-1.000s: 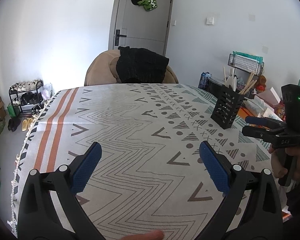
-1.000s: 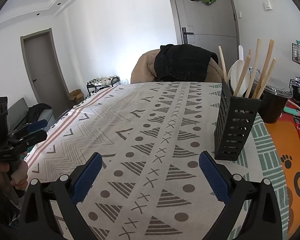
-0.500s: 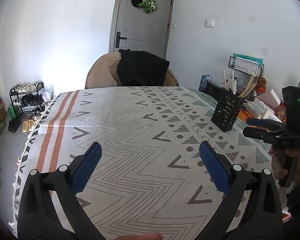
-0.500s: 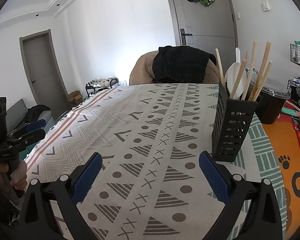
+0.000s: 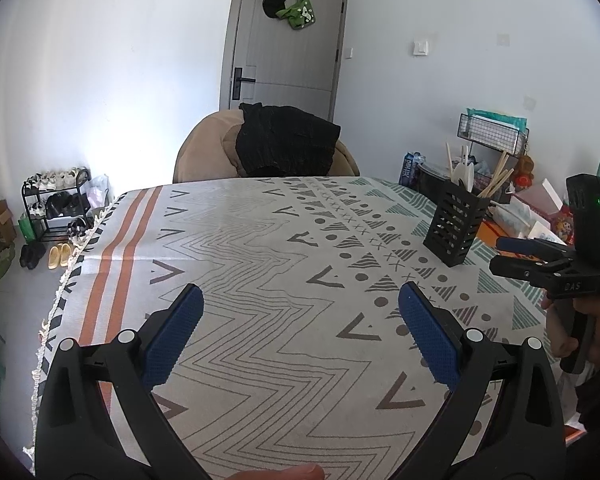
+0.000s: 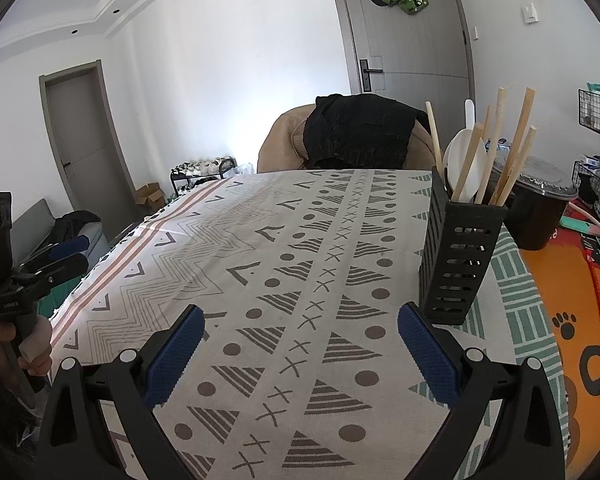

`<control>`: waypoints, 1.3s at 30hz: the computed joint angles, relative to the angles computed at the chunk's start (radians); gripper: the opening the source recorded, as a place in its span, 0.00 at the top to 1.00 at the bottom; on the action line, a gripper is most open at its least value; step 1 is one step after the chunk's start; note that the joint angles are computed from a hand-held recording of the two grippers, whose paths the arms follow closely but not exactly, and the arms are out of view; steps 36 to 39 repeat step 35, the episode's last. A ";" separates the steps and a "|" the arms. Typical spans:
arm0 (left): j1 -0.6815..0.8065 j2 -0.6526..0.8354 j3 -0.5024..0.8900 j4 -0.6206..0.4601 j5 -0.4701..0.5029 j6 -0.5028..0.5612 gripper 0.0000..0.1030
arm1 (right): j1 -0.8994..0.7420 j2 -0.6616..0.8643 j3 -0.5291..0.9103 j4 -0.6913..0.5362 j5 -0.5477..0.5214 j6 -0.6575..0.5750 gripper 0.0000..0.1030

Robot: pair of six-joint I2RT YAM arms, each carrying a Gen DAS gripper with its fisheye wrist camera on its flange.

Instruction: Organize utensils

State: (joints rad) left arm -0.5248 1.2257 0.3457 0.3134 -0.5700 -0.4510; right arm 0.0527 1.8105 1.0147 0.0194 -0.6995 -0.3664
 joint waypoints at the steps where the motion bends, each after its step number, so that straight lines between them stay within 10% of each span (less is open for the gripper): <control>1: -0.003 -0.004 -0.002 -0.002 -0.004 -0.002 0.06 | 0.000 -0.001 -0.001 0.000 0.000 0.001 0.08; 39: -0.015 0.030 -0.014 0.078 0.044 0.026 0.06 | 0.016 0.000 -0.030 0.030 -0.018 0.008 0.08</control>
